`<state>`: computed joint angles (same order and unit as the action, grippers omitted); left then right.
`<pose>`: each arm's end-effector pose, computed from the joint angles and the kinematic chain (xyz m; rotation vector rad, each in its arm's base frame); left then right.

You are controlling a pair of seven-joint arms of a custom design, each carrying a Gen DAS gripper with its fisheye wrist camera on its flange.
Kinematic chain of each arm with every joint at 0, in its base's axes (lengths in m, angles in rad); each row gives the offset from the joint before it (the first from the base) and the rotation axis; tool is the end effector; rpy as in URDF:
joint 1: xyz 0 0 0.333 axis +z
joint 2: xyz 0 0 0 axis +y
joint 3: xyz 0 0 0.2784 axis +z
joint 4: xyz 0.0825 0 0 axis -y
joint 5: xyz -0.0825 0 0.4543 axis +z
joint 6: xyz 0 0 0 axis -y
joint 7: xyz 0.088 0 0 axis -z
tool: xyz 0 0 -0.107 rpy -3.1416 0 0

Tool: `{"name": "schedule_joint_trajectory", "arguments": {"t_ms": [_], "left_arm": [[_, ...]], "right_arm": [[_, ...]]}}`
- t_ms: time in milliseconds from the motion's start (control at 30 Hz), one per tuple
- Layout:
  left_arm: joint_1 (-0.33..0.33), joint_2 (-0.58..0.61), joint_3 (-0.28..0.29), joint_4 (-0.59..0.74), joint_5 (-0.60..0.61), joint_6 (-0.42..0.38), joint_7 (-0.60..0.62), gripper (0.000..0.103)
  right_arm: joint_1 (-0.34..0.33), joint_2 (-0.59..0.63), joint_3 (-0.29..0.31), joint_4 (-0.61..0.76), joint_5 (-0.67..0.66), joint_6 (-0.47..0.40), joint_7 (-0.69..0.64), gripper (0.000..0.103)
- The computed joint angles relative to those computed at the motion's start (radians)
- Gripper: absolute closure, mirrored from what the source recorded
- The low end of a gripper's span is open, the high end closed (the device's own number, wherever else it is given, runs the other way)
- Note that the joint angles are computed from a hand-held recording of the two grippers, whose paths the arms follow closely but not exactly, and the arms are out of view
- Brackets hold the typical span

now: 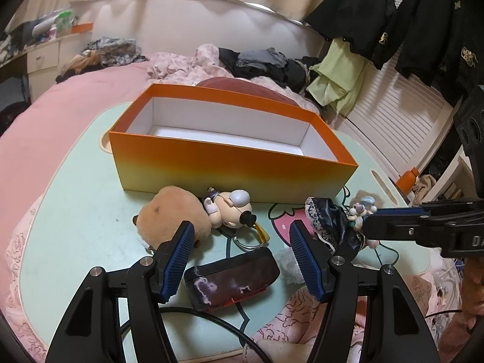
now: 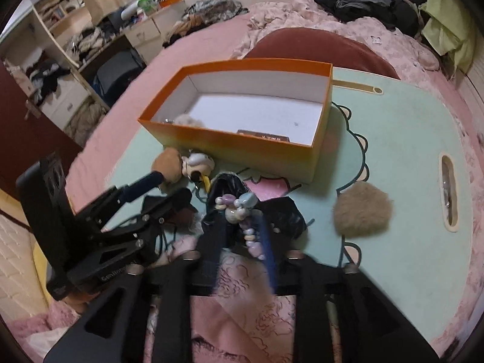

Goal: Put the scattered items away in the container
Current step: 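Lift the keychain out and release it beside the black cloth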

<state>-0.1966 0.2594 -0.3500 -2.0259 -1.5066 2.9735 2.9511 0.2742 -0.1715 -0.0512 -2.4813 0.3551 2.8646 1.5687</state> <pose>0.5854 -0.2734 0.2740 -1.4374 2.2837 -1.2729 0.5444 0.1042 0.3289 -1.7403 1.9070 -0.2480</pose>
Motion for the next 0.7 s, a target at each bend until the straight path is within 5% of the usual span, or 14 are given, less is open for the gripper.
{"name": "schedule_joint_trajectory", "arguments": {"t_ms": [133, 300, 467, 500, 600, 700], "left_arm": [[0.003, -0.008, 0.002, 0.005, -0.009, -0.007, 0.002, 0.038], [-0.001, -0.034, 0.017, 0.026, 0.093, -0.045, -0.121, 0.038], [-0.095, 0.011, 0.112, 0.124, 0.684, -0.101, -0.620, 0.038], [-0.113, 0.031, 0.134, 0.163, 0.783, -0.144, -0.702, 0.038], [-0.123, 0.159, 0.155, 0.389, 0.971, -0.434, -0.871, 0.034], [-0.152, 0.277, 0.161, 0.564, 1.116, -0.576, -0.995, 0.034]], "right_arm": [[-0.004, -0.052, -0.004, -0.057, 0.002, 0.101, 0.038, 0.056], [-0.075, -0.104, 0.025, -0.098, -0.166, 0.104, 0.205, 0.052], [-0.140, -0.096, 0.074, -0.080, -0.383, 0.007, 0.371, 0.052], [-0.143, -0.091, 0.079, -0.076, -0.416, -0.005, 0.392, 0.052], [-0.139, -0.077, 0.080, -0.064, -0.485, -0.027, 0.434, 0.052], [-0.093, -0.078, 0.036, -0.073, -0.429, -0.011, 0.381, 0.052]]}}
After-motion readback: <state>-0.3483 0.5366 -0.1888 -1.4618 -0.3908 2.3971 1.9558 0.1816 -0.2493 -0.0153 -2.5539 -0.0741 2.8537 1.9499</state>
